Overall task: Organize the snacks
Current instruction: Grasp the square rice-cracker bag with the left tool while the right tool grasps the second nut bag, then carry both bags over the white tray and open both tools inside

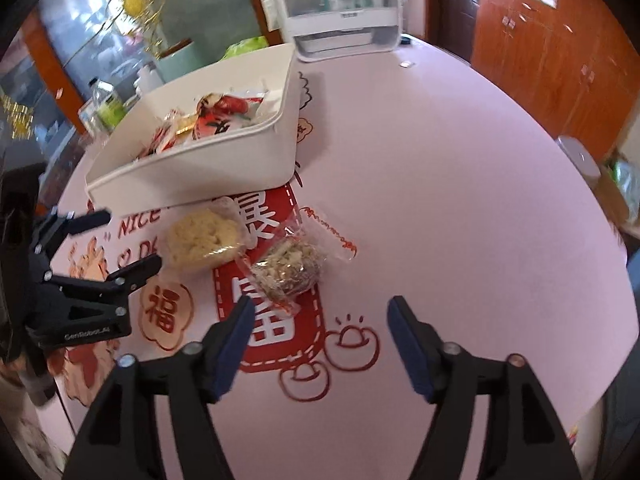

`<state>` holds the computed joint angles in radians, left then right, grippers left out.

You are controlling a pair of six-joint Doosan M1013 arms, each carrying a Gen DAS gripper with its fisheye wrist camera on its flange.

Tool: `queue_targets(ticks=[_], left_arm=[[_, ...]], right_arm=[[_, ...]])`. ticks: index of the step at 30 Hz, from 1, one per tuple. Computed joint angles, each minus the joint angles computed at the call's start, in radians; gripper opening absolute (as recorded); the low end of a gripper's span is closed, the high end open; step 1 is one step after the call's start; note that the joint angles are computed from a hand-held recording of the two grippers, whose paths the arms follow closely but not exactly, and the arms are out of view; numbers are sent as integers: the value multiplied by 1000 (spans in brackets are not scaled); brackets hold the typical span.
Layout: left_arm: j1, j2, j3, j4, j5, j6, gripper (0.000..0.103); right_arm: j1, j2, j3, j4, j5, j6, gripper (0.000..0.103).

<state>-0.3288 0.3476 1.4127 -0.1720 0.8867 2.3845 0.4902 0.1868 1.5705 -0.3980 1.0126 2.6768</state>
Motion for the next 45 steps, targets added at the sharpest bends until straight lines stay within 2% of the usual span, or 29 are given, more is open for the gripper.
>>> queue_targets(ticks=[6,11,14,18,20,22,24,26,29,31,34,42,45], left_arm=[[-34,37,-29,38,29,27,92],[-50,66,-54,59,67,29,92],[-56,78,-60,65,75,30,93],[-46,95,-85,16,114,23,92],[-35,106,-102,-20,148,26,85],[-20,115,-118,-75,200,31,64],[-11,112,-117,-95,211,22,54],[-9,100,-99,-82,185,-5,54],[-2,79,-68,-72,154,-30,53],[2,66,-53,-58,144,-59,53],[17,48,-33,-53,147,-95,53],[56,-24,40,-69,124,-117,53],[76,-38,46,-79,125,-118,53]], right_arm=[[-30,18,0,41,-29,-109,82],[-91,28,4,206,-79,-39,83],[-121,50,-9,295,-63,12,83],[-131,75,-32,342,-52,40,83],[-130,93,-51,352,-30,46,85],[-118,115,-82,327,12,58,83],[-108,130,-104,308,32,53,81],[-93,154,-140,272,96,41,78],[-72,176,-174,220,150,6,58],[-64,182,-184,204,162,-7,51],[-57,181,-184,192,162,-13,46],[-31,151,-148,189,121,-6,45],[-7,137,-138,169,116,3,45]])
